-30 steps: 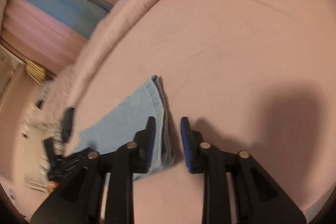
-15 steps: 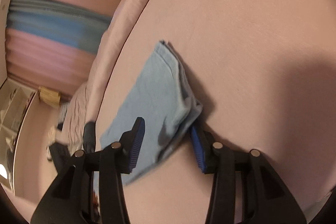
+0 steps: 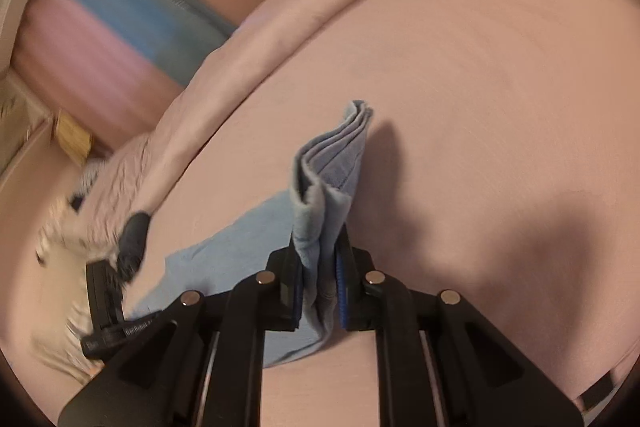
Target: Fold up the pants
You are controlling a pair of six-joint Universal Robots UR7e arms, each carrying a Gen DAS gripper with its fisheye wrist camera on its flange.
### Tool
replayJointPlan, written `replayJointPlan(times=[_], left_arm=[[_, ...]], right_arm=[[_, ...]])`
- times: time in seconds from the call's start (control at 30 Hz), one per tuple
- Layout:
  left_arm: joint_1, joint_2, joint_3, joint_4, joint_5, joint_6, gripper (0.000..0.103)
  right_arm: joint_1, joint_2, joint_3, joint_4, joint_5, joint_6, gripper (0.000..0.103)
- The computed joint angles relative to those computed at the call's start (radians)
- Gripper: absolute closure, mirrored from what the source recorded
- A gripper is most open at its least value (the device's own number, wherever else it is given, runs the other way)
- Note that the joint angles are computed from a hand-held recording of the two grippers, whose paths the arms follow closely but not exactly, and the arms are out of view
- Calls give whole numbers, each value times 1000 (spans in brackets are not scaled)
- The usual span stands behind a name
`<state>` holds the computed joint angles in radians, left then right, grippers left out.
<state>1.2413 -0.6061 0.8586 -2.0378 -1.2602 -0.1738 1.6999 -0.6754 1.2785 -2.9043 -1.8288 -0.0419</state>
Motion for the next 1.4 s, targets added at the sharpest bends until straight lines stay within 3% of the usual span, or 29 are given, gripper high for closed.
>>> replayJointPlan(times=[0.27, 0.43, 0.63, 0.73, 0.83, 0.9, 1.03, 1.17, 1.4], left_arm=[[86, -47, 55, -147, -295, -153, 32], [104, -53, 48, -151, -410, -156, 32], [106, -3, -24, -106, -486, -165, 32], [101, 2, -34, -82, -454, -150, 32], [102, 6, -42, -50, -432, -146, 59], [102, 2, -38, -48, -405, -152, 88], [110, -54, 41, -145, -396, -132, 94], [100, -123, 123, -231, -302, -95, 94], [123, -196, 186, -255, -163, -81, 94]], right_arm=[[68, 81, -98, 86, -12, -200, 91], [90, 157, -165, 154, -38, -288, 91], [98, 209, -180, 224, -71, -360, 91], [103, 229, -183, 233, -95, -401, 90], [105, 238, -195, 235, -77, -410, 90], [106, 237, -193, 222, -60, -422, 90], [119, 248, -204, 192, -53, -470, 90], [133, 270, -234, 204, -10, -511, 91], [153, 337, -309, 307, 53, -563, 91]])
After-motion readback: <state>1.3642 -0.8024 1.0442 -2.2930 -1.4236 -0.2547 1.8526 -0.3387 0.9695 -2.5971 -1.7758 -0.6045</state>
